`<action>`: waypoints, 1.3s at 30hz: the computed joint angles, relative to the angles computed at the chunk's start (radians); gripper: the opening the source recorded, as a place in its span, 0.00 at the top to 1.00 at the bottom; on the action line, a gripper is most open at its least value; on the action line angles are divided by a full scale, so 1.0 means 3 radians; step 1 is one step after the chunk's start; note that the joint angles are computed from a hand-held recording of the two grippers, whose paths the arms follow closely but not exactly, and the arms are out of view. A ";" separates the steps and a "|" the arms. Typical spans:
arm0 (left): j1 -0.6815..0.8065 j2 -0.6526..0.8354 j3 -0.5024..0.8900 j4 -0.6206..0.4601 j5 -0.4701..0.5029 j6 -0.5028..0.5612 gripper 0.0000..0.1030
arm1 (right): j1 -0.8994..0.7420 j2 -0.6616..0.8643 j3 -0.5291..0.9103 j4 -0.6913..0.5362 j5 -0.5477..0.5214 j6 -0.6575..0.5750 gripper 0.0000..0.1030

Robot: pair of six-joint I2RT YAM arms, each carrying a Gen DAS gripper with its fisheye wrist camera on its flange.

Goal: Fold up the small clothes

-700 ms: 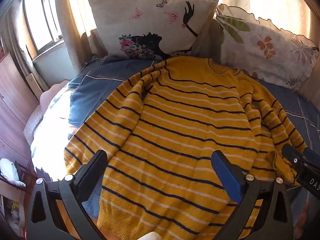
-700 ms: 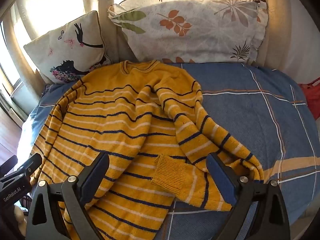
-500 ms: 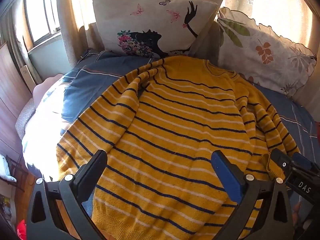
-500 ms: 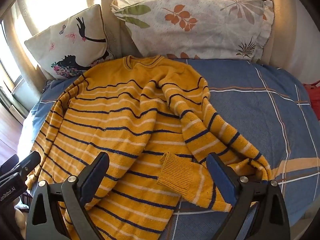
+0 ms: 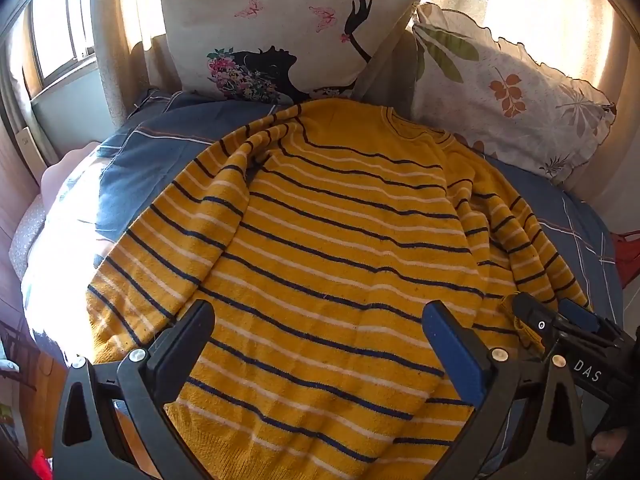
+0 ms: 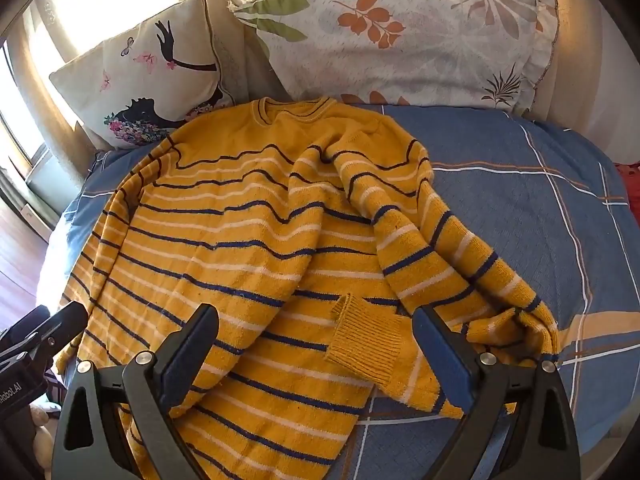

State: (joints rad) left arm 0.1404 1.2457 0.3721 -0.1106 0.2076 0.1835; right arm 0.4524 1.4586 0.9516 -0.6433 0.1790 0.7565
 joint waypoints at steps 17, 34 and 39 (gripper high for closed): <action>-0.0099 -0.0335 -0.0120 -0.0185 -0.0041 -0.0043 0.00 | -0.0004 -0.0238 -0.0137 -0.0037 -0.0023 0.0037 0.04; -0.0376 -0.0901 -0.0254 -0.0478 -0.0168 -0.0203 0.00 | -0.0088 -0.0644 -0.0401 -0.0064 -0.0067 0.0075 0.04; -0.0383 -0.0737 -0.0225 -0.0434 -0.0032 -0.0214 0.00 | -0.0142 -0.0718 -0.0471 -0.0060 -0.0094 0.0090 0.04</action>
